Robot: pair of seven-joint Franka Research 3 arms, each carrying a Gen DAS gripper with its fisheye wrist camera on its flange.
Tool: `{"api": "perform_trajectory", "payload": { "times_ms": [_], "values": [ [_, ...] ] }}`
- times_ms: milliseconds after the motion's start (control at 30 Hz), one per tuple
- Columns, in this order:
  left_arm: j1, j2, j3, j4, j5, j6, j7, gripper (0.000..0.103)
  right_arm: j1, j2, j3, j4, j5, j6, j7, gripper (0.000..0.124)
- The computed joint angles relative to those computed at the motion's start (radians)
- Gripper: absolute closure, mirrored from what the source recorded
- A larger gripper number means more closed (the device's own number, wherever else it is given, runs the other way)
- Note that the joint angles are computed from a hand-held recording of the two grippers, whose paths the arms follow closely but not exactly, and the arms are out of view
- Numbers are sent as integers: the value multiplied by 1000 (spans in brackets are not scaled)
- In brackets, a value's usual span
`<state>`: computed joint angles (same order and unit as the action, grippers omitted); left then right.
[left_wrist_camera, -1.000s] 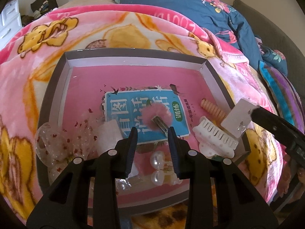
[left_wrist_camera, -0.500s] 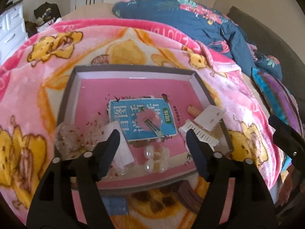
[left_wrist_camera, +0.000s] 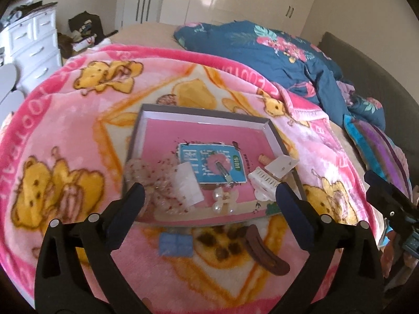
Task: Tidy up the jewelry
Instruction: 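Open the left tool to drop the pink clip while the right drops the packet in the box, then withdraw both open tools from the box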
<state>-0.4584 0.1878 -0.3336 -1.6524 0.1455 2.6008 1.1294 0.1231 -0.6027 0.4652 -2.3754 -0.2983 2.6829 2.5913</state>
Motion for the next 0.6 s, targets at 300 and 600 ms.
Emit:
{"api": "perform_trajectory", "payload": {
  "times_ms": [300,600],
  "values": [
    [28,-133,13,-173,-7,27,-29,10,21,-18,27,-20,8,-8,25,36],
    [36,-171,16,-262,18,12,-38,9,60,68,51,6,-19,-32,29,36]
  ]
}}
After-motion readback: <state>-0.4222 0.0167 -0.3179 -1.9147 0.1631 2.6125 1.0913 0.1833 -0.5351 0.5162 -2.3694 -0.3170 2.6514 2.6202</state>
